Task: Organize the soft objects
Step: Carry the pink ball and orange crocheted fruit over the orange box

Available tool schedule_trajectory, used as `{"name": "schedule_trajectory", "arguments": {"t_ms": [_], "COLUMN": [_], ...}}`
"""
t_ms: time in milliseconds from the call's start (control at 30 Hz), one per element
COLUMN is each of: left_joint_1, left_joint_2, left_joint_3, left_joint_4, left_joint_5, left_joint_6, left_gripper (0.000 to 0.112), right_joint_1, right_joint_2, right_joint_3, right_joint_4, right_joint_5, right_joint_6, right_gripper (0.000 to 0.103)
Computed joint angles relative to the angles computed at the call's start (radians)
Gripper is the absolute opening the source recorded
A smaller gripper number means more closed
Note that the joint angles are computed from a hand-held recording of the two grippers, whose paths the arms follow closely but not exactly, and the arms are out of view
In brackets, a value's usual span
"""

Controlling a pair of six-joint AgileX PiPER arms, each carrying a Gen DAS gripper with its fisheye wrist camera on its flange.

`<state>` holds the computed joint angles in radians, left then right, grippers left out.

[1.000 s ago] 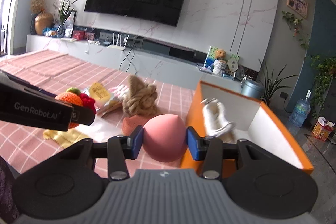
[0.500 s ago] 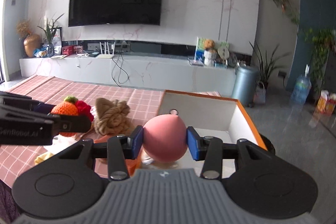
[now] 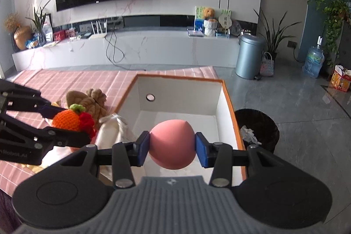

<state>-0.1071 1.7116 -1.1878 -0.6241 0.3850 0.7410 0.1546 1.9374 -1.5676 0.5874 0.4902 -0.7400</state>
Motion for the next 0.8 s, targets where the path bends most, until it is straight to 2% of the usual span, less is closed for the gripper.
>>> {"name": "schedule_trajectory", "arguments": {"t_ms": [167,333,400,533,667,800], "left_joint_1": [-0.066,-0.096,-0.11,-0.125,-0.148,-0.157], "left_joint_2": [0.127,0.249,0.293,0.391,0.441,0.49], "left_joint_3": [-0.201,-0.371,-0.425,-0.569,-0.63,-0.687], "left_joint_4": [0.319,0.441,0.479,0.527,0.577,0.604], "left_joint_5": [0.157,0.307,0.343,0.462,0.495,0.544], "left_joint_6": [-0.298,-0.405,-0.43,-0.45,-0.429,-0.392], "left_gripper": [0.048,0.048,0.048,0.048,0.048,0.048], "right_joint_1": [-0.015,-0.043,-0.053,-0.057,-0.056,-0.042], "right_joint_2": [0.059,0.123,0.157,0.244,0.363,0.461], "right_joint_3": [-0.07,-0.169,-0.23,-0.375,-0.579,-0.739], "right_joint_4": [-0.029,-0.041,-0.044,-0.094,-0.157,-0.227], "right_joint_5": [0.054,0.156,0.224,0.347,0.5,0.614], "right_joint_6": [0.02,0.045,0.043,0.052,0.078,0.094], "right_gripper": [0.044,0.044,0.044,0.045,0.045,0.045]}}
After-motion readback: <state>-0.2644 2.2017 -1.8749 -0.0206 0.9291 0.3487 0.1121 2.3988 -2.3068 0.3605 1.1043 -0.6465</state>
